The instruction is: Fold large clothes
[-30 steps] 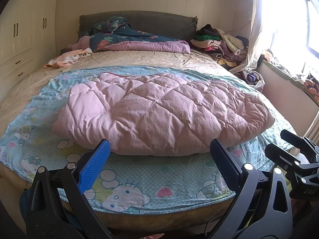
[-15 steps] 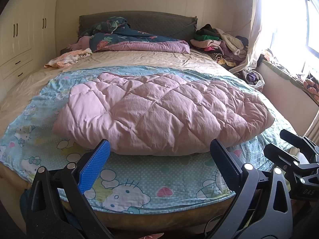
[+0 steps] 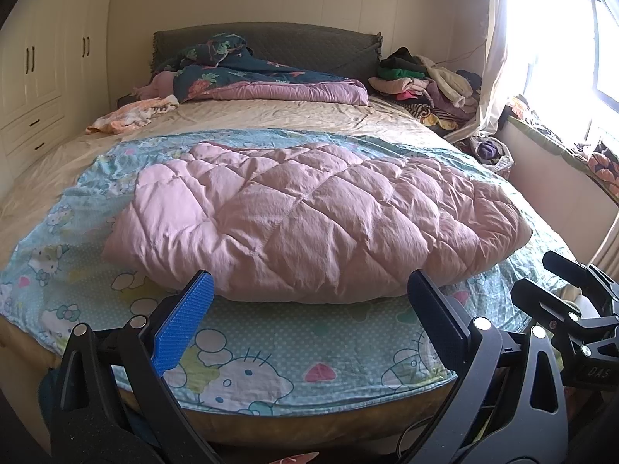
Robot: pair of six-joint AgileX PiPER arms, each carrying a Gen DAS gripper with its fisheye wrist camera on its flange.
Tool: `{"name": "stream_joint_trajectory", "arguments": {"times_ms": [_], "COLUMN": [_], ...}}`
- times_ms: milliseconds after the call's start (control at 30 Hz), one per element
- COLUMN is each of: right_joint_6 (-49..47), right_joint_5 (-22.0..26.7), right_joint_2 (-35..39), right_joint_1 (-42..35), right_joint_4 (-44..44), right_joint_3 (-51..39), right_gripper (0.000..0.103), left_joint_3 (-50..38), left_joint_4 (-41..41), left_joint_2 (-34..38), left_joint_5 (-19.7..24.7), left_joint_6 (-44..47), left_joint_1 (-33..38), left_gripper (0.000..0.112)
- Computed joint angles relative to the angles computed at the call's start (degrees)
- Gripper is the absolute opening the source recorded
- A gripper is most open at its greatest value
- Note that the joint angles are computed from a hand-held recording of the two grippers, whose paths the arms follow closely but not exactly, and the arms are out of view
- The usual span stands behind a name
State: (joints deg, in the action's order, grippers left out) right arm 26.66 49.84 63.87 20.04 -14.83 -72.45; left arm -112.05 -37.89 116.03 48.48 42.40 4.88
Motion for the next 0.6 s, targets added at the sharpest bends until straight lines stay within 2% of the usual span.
{"name": "stream_joint_trajectory", "arguments": {"times_ms": [600], "right_joint_6": [0.1], "right_joint_5": [0.1], "right_joint_2": [0.0], "right_joint_1": [0.2], "right_joint_4": [0.0], "right_joint_3": [0.0], "right_gripper": [0.099], "left_joint_3": [-0.1], "left_joint_4": [0.9], "left_joint_2": [-0.3], "left_joint_5": [-0.4], "left_joint_6": [-0.6], "left_joint_1": [0.0], "left_gripper": [0.094]}}
